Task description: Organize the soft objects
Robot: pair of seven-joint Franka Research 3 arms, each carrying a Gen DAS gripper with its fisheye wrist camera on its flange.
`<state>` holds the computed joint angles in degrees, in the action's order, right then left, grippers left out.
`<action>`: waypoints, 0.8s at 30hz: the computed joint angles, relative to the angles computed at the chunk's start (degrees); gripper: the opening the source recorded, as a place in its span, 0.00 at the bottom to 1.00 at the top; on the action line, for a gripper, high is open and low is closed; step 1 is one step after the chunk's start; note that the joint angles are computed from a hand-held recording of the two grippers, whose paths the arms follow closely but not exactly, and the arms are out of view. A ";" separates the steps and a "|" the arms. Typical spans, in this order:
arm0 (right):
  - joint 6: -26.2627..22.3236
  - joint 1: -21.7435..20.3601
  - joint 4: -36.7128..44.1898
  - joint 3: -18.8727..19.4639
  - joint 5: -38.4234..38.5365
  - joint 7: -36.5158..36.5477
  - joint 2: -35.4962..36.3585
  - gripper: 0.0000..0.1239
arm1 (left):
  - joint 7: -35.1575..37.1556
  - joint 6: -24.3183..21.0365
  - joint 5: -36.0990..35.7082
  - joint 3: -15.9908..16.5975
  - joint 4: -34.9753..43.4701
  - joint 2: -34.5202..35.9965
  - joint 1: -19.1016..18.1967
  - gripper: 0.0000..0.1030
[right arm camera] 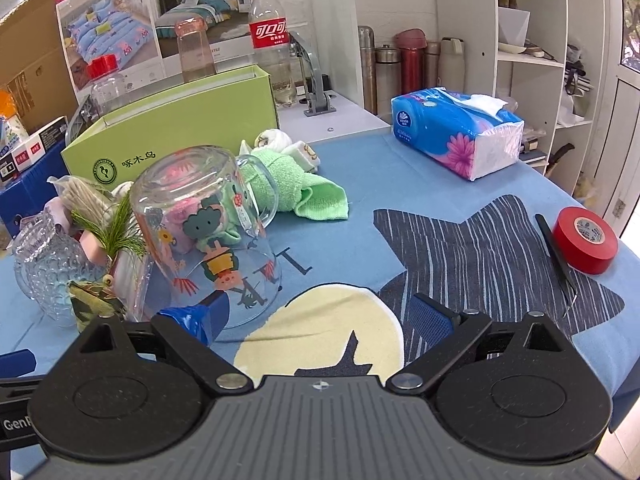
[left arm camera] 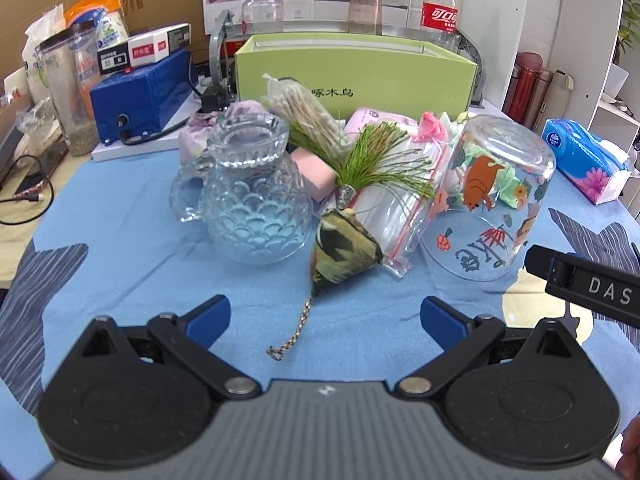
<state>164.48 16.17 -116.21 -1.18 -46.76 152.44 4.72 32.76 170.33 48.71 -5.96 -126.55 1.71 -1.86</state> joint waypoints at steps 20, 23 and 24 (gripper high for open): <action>-0.40 -5.52 -3.62 4.79 -8.26 8.03 -7.81 0.68 | -6.05 0.33 8.43 -3.34 -3.37 -8.53 3.50 0.97; -1.35 -6.04 -2.08 5.20 -8.33 7.71 -7.70 0.68 | -4.62 0.27 7.46 -3.29 -2.57 -8.58 3.91 0.97; -1.48 -6.14 -1.49 5.26 -8.80 7.87 -7.52 0.68 | -4.76 0.29 7.48 -3.29 -2.09 -8.29 4.17 0.97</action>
<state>163.01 10.03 -117.70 4.08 -55.56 160.32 -2.80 28.00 170.61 56.19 -9.26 -128.65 -6.58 2.32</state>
